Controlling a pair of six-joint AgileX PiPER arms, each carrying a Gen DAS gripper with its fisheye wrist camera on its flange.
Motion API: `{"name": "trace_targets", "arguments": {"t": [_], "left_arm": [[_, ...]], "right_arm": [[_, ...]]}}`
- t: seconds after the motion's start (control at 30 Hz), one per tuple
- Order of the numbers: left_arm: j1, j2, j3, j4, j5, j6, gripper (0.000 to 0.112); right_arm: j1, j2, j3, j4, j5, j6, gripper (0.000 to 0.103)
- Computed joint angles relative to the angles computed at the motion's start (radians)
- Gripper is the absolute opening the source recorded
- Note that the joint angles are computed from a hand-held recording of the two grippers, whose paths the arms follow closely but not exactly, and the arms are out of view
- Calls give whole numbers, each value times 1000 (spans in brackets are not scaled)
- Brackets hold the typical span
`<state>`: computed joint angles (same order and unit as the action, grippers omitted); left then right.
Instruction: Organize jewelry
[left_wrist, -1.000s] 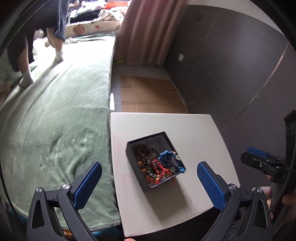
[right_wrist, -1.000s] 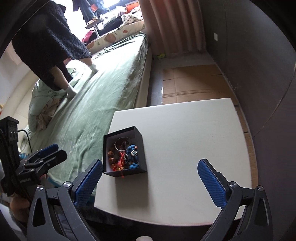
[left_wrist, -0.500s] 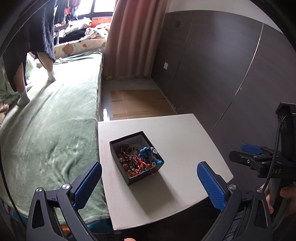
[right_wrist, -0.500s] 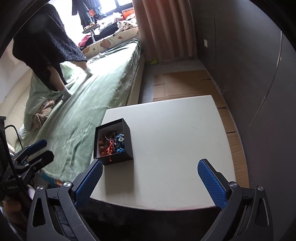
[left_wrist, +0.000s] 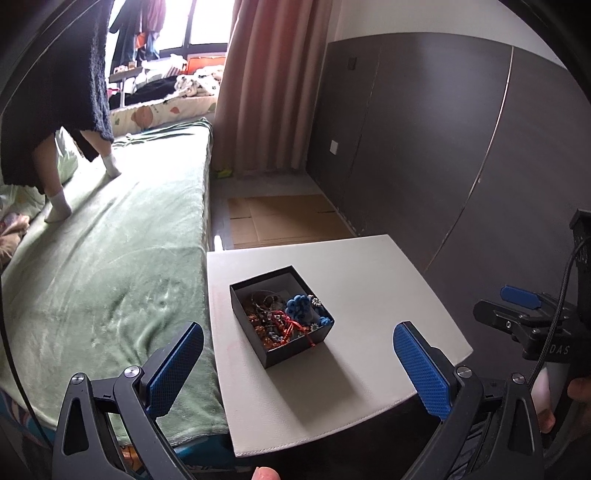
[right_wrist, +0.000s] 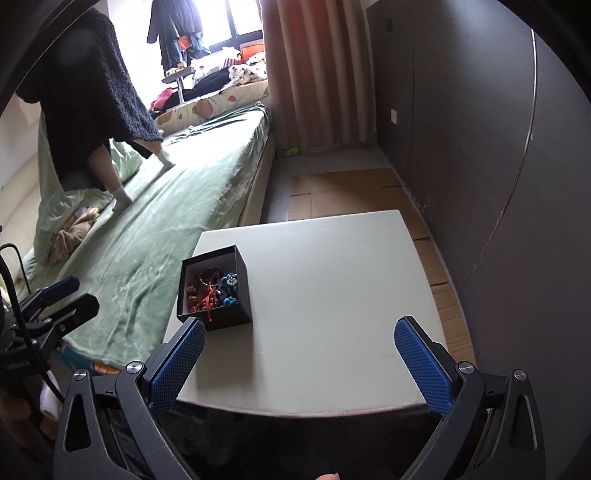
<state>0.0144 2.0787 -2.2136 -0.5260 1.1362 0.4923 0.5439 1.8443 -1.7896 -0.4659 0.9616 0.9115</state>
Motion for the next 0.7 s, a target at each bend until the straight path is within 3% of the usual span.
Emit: {"name": "trace_targets", "arguments": {"t": [0.3, 0.7], "left_arm": [[15, -60, 120, -23, -137, 24, 102], [10, -107, 199, -37, -213, 65, 102]], "right_arm": [[38, -28, 82, -93, -16, 104, 103], [64, -67, 131, -183, -61, 192, 103]]}}
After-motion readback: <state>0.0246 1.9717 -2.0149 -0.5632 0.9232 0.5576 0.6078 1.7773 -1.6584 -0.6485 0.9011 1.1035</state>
